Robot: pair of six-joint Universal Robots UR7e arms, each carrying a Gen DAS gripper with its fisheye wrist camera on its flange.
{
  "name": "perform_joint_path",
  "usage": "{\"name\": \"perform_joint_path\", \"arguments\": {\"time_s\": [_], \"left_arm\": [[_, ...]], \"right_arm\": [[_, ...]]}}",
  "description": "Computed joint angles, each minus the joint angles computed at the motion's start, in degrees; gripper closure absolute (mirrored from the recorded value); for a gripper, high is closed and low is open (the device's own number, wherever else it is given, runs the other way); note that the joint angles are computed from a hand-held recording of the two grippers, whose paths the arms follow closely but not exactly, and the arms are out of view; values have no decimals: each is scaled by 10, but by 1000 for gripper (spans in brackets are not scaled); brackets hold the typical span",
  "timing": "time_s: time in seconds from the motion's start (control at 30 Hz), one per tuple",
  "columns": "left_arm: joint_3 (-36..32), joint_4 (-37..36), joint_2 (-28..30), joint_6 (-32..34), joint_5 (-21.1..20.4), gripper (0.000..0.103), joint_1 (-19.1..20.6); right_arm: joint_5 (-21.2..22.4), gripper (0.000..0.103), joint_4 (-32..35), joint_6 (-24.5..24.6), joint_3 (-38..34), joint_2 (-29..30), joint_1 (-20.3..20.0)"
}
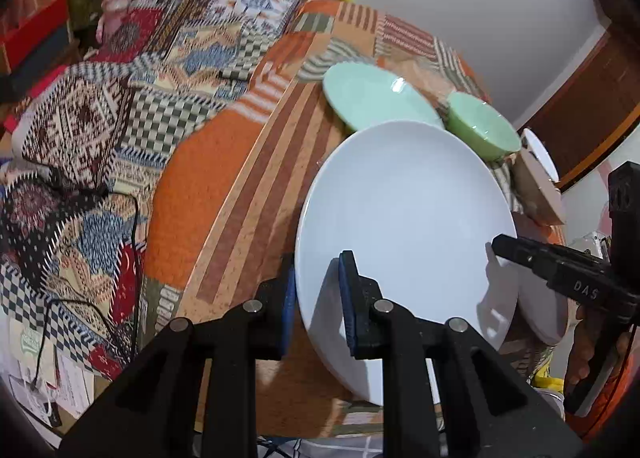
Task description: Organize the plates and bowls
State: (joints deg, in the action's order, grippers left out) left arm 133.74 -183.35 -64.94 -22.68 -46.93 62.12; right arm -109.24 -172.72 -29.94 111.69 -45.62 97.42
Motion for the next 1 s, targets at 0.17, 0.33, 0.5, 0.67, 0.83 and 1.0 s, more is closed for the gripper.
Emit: {"name": "perform_joint_path", "arguments": {"time_s": [0.17, 0.33, 0.5, 0.67, 0.83, 1.0], "left_arm": [[-2, -14, 0, 13, 8, 83, -23], [-13, -18, 10, 26, 10, 83, -45], [-28, -14, 24, 33, 3, 83, -60], [-44, -10, 44, 42, -3, 83, -75], [-62, 9, 63, 45, -15, 83, -82], [-79, 27, 83, 49, -28, 83, -87]], "right_arm": [[6, 80, -26, -5, 17, -17, -5], [19, 80, -37, 3, 30, -39, -15], [31, 80, -49, 4, 48, -68, -28], [39, 80, -62, 8, 64, -92, -42], [44, 79, -73, 10, 81, -115, -56], [45, 79, -83, 17, 96, -134, -71]]}}
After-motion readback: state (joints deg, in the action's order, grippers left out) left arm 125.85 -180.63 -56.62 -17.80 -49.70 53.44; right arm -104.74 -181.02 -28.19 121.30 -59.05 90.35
